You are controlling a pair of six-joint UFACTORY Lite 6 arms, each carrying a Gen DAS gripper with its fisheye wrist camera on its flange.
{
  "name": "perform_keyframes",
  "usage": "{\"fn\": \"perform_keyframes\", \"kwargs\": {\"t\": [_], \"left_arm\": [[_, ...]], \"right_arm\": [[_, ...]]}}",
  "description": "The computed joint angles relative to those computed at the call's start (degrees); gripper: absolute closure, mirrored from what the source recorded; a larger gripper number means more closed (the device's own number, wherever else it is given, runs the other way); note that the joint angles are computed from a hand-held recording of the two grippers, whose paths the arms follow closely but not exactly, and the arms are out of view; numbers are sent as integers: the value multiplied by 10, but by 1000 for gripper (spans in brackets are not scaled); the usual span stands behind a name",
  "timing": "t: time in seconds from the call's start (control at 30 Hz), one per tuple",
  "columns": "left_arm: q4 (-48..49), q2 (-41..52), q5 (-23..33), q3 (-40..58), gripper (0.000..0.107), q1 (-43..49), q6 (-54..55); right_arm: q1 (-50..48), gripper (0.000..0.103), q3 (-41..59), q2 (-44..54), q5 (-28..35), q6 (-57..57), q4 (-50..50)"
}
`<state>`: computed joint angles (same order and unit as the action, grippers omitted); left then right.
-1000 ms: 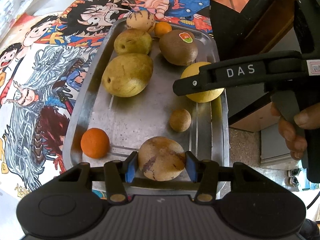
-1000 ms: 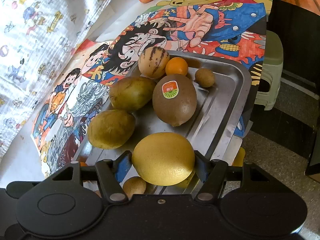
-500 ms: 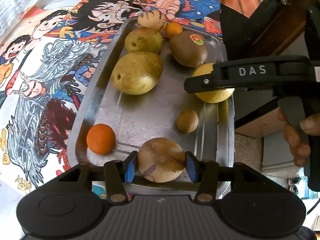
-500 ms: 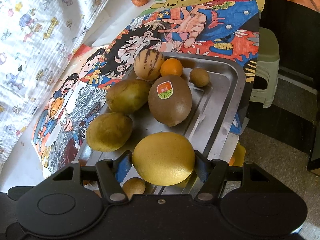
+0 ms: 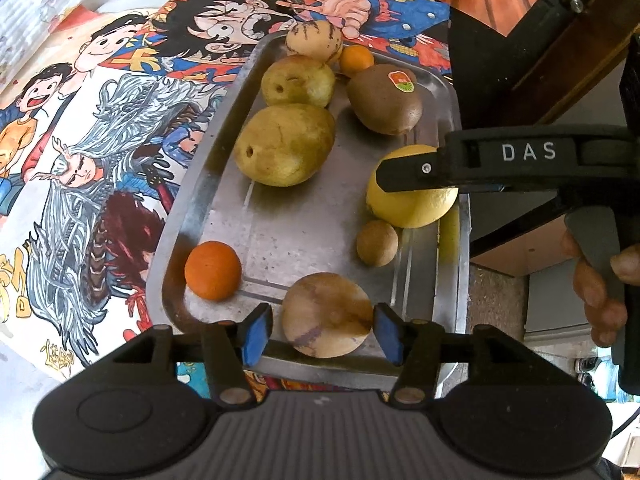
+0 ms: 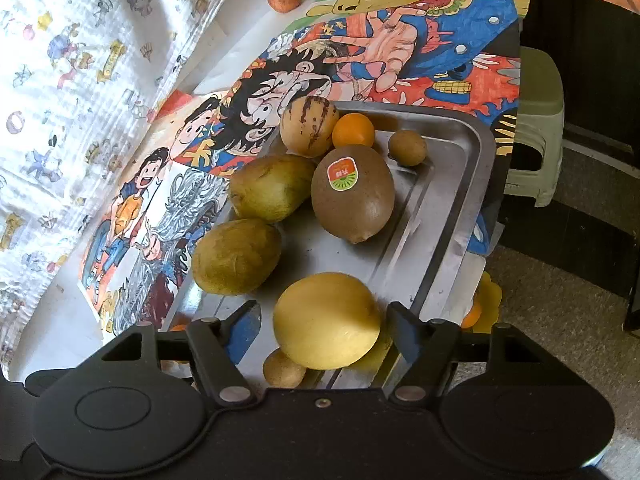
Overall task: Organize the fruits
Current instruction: 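Lower the yellow fruit onto the tray and open the right gripper while the left releases the brown fruit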
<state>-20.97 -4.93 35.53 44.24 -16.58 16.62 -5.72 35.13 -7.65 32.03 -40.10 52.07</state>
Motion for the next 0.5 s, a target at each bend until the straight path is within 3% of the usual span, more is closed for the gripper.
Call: {"fn": "perform_keyframes", "kwargs": {"t": [0.5], "left_arm": [[34,-47,33,5,23,4,-11]], "right_arm": [[-16,17,14,-72,55,45,-21]]}}
